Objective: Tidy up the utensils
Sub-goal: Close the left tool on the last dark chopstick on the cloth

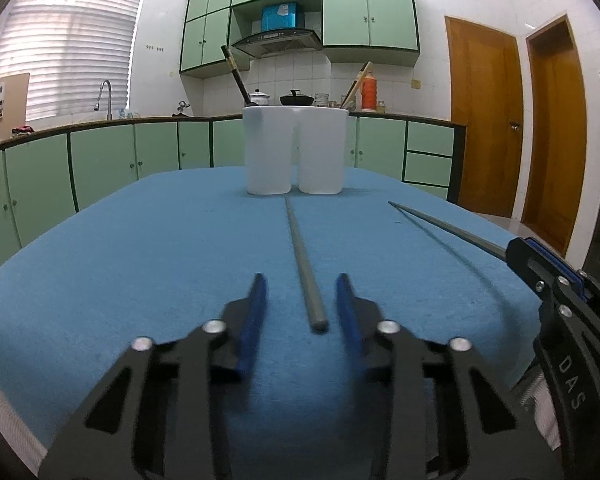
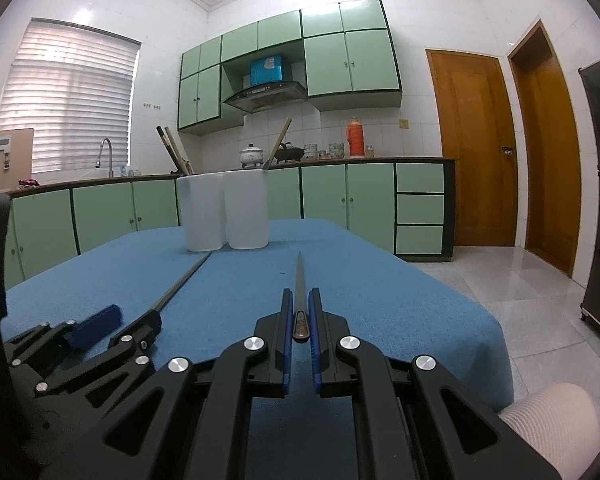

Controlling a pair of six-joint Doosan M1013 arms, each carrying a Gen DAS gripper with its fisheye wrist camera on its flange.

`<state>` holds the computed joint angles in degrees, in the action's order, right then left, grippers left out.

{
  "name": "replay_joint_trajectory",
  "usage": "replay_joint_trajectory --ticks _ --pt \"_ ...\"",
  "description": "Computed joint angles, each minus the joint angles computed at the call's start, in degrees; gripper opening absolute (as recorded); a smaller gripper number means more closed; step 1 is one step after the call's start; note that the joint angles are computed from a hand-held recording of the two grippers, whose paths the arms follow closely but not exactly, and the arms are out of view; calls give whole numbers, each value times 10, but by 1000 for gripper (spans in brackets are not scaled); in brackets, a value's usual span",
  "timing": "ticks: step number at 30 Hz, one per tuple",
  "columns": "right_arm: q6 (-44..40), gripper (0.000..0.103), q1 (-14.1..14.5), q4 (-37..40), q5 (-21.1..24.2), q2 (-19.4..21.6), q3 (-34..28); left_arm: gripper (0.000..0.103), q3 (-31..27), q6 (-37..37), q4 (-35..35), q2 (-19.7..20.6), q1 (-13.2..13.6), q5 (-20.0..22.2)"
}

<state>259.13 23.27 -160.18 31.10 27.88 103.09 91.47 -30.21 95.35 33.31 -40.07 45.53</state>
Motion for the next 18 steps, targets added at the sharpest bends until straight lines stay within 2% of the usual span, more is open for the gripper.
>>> replay_joint_trajectory --ticks 3,5,11,18 --pt "0 8 0 1 0 0 0 21 -4 -3 0 3 -3 5" --pt "1 8 0 1 2 0 1 11 -7 -3 0 5 -4 4" --pt "7 8 -3 -2 1 -2 0 7 -7 -3 -7 2 -3 6" --pt "12 8 -7 -17 17 -8 7 7 -2 -1 -11 -8 -4 3"
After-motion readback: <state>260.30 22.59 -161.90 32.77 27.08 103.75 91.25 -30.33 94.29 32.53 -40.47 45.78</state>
